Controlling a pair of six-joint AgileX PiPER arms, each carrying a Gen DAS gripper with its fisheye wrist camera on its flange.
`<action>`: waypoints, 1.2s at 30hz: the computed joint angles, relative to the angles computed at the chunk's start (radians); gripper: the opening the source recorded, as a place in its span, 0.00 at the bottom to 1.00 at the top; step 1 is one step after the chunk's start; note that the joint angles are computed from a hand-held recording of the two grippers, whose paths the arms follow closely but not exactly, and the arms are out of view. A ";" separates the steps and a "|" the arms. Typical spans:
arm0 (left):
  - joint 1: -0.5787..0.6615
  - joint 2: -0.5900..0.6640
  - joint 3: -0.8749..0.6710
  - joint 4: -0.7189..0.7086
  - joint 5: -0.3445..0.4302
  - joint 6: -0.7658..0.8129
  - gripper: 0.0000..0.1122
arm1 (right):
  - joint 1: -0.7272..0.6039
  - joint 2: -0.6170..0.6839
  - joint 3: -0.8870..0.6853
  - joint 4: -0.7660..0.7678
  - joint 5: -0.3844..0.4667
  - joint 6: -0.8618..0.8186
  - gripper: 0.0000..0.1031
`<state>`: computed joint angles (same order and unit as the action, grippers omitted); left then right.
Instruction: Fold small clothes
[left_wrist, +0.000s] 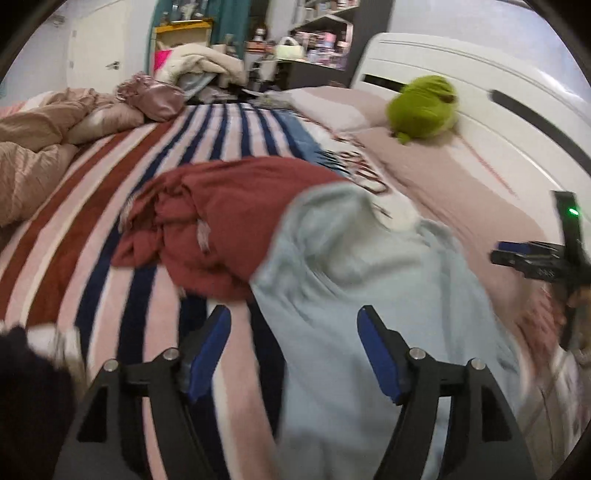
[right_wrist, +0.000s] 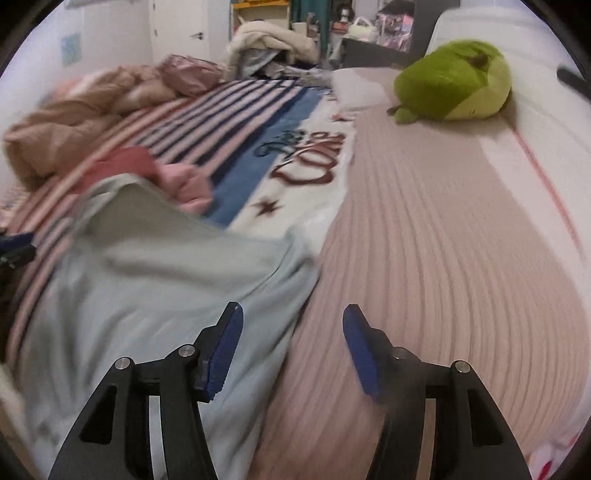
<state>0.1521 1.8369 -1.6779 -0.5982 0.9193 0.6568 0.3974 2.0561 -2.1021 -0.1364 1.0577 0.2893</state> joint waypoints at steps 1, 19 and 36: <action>0.017 -0.060 0.091 -0.038 0.014 0.060 0.60 | -0.008 -0.044 0.081 0.046 -0.040 -0.019 0.51; -0.340 -0.606 0.938 -0.081 -0.375 0.080 0.45 | 0.246 -0.513 0.956 -0.087 -0.512 0.430 0.50; 0.450 -0.838 1.157 -0.299 0.145 0.531 0.29 | 0.279 -0.747 1.287 -0.078 -0.586 0.579 0.50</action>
